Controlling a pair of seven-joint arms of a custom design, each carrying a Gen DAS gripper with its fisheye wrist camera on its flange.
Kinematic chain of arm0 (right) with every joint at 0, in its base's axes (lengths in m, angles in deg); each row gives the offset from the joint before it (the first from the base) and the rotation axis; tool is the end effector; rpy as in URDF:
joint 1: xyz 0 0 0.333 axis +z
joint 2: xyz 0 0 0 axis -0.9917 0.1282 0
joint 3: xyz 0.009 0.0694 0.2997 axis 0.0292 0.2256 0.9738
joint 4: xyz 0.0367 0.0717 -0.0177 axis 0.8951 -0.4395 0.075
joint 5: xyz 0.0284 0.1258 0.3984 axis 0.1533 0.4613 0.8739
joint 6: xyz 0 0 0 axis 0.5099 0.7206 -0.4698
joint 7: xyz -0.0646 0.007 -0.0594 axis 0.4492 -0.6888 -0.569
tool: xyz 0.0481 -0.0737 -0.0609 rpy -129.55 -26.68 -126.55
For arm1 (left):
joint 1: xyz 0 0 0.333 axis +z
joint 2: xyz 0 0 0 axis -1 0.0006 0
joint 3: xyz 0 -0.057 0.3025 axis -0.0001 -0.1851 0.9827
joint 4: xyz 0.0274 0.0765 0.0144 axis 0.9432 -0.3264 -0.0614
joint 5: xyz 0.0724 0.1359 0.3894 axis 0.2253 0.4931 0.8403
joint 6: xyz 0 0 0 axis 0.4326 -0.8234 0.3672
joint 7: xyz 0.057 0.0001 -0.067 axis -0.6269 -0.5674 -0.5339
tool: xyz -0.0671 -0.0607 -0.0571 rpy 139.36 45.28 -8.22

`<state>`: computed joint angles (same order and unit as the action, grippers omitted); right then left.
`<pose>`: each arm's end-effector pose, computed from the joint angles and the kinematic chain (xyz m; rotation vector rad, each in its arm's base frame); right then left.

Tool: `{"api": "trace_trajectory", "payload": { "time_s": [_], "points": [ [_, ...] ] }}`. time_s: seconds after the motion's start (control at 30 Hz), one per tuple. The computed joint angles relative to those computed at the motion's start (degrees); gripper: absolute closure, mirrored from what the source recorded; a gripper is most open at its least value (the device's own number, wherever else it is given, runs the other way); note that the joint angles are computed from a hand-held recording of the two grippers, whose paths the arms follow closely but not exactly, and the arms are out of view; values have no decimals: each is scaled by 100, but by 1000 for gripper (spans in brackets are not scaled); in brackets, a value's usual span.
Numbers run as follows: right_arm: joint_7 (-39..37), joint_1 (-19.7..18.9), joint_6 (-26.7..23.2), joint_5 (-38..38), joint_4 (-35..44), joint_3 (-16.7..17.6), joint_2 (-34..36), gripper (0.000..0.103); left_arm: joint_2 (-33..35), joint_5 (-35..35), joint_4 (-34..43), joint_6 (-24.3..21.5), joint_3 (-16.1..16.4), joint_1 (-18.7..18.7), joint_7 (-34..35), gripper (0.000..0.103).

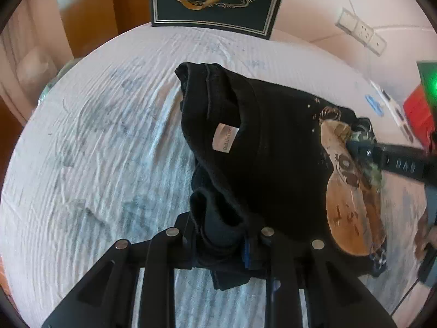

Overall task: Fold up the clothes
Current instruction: 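Lift the folded black shirt off the bed with both grippers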

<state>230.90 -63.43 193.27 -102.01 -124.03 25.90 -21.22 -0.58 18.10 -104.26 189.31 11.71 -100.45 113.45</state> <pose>0.4600 0.2318 0.3603 -1.7664 2.1922 -0.3453 0.4690 -0.1281 0.3477 -1.6300 2.4104 -0.6841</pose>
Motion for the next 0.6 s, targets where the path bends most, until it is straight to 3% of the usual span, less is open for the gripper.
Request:
{"api": "trace_trajectory", "payload": {
  "time_s": [0.13,0.3,0.6],
  "points": [
    [242,-27,57,-190,-84,48,-112,81,-223,836,-124,-39,-303,212,-945,88],
    [516,-66,493,-273,-509,66,-717,83,-896,211,-331,-164,66,-265,-472,89],
    [452,-185,215,-335,-935,169,-1807,84,-1465,-132,-342,-632,230,-522,-189,89]
  ]
}}
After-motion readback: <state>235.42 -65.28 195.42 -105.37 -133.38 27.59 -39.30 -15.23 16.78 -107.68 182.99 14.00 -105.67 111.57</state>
